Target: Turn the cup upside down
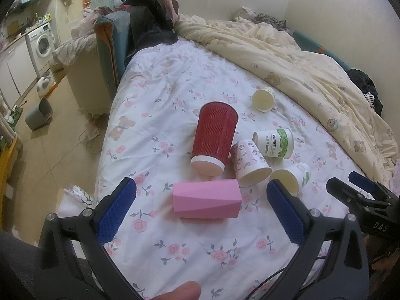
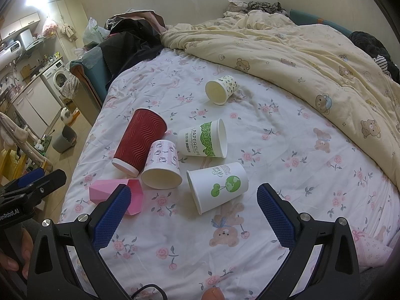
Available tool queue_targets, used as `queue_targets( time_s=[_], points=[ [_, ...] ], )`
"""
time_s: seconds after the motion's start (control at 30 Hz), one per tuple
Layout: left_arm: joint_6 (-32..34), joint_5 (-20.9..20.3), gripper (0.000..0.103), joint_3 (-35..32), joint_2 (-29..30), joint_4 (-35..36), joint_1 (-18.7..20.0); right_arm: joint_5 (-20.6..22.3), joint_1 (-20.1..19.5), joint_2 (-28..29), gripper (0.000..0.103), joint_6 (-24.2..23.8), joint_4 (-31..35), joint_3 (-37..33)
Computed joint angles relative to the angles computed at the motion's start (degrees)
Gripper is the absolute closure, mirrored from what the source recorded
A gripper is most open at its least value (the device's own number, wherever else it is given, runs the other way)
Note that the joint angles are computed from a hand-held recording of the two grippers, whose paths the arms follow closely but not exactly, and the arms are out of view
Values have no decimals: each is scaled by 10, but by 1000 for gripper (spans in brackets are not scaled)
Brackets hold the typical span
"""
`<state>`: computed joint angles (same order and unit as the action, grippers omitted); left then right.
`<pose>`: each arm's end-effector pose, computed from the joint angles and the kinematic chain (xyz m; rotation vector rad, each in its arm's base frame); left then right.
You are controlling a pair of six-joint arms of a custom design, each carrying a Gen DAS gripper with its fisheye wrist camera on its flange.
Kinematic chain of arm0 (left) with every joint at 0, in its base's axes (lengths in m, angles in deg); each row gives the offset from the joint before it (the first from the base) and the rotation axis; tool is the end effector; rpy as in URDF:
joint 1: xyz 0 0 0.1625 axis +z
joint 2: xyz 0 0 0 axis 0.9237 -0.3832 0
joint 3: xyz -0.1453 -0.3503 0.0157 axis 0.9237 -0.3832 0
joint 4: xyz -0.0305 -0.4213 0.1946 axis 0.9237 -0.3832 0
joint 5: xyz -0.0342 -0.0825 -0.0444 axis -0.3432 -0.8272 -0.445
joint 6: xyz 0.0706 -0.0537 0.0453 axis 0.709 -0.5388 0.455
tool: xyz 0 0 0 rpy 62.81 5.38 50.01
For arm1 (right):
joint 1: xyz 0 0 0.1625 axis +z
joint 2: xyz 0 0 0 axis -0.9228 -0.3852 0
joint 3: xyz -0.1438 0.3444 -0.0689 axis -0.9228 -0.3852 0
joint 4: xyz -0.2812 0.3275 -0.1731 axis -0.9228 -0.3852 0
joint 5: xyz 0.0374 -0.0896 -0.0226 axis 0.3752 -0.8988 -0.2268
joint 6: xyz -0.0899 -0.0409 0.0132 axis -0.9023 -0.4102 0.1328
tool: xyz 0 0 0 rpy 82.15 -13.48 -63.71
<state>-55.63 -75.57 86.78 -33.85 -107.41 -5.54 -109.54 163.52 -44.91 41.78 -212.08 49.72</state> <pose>-0.2082 -0.8232 0.1690 0.3041 2.3715 -0.8268 0.1775 -0.8265 0.1675 0.3727 -2.4459 0.8188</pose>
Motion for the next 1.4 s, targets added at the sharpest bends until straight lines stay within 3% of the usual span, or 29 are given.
queue_targets(
  time_s=[1.4],
  points=[
    [2, -3, 0, 7, -5, -7, 0, -1, 1, -1, 0, 1, 2, -1]
  ],
)
